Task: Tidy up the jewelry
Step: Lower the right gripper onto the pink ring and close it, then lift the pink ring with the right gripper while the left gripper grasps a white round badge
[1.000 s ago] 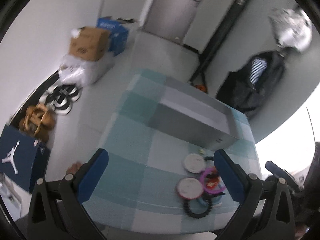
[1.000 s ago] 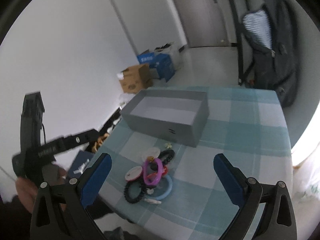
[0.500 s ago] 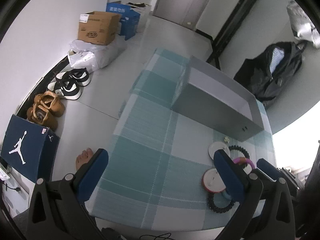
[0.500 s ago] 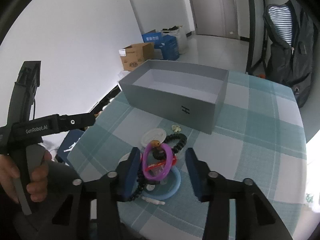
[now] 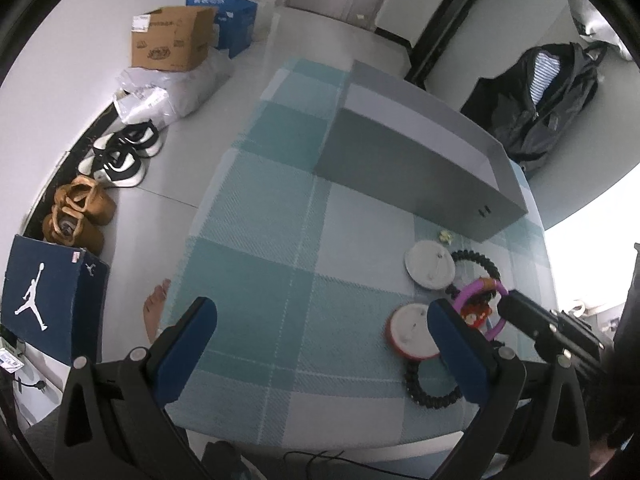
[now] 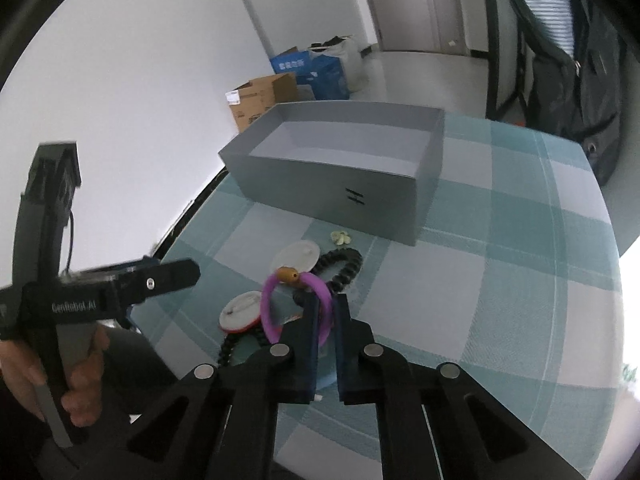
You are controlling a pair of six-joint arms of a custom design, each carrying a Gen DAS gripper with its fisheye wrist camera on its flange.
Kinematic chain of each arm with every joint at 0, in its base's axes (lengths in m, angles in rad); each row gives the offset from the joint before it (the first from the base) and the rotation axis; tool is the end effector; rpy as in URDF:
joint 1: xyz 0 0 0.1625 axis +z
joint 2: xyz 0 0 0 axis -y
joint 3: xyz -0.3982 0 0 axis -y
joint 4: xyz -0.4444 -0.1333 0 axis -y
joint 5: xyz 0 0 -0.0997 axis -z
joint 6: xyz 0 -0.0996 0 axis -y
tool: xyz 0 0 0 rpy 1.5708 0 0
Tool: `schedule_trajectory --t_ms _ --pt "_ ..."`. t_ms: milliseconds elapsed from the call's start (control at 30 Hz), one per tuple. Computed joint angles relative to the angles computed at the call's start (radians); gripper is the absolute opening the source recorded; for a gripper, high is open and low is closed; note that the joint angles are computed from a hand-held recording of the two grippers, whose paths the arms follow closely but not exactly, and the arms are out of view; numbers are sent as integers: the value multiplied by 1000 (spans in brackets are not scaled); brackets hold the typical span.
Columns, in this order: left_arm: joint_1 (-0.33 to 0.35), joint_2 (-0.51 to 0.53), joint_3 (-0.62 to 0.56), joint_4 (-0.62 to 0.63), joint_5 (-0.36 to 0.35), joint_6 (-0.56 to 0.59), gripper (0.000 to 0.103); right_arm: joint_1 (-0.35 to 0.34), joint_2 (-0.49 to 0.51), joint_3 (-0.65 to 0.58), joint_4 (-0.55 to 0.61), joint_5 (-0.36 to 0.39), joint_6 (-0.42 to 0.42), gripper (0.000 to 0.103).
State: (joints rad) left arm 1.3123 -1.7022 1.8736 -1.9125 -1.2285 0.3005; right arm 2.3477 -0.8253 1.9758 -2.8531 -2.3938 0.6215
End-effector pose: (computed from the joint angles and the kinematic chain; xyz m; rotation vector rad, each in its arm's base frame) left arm 0.0334 -0.5259 0.4059 0.7295 2.6906 -0.2278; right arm 0.4350 -0.3565 -0.0047 0.1207 -2.4669 0.8182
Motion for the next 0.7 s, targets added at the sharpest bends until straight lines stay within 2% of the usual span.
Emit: schedule_trajectory --t_ms 200,400,433,500,633,667,700 --pt "-1 -13 -3 52 -89 52 102 24 2 6 -89 -34 -55 6" --pt "-27 -24 30 88 -52 105 100 30 -17 28 -160 -57 -50 6" --pt "-27 -23 29 93 -45 112 99 30 -21 32 -167 -59 -45 6" --pt "-28 -14 28 97 -32 115 85 30 -27 42 -185 -57 -41 6" --pt "-30 -10 27 90 -28 125 84 32 -38 54 -208 -61 -40 6" --pt "-32 -11 30 86 -23 130 79 33 -42 58 -214 -60 -40 6" --pt "-36 -15 36 81 -22 135 71 34 -43 59 -217 -61 -40 6"
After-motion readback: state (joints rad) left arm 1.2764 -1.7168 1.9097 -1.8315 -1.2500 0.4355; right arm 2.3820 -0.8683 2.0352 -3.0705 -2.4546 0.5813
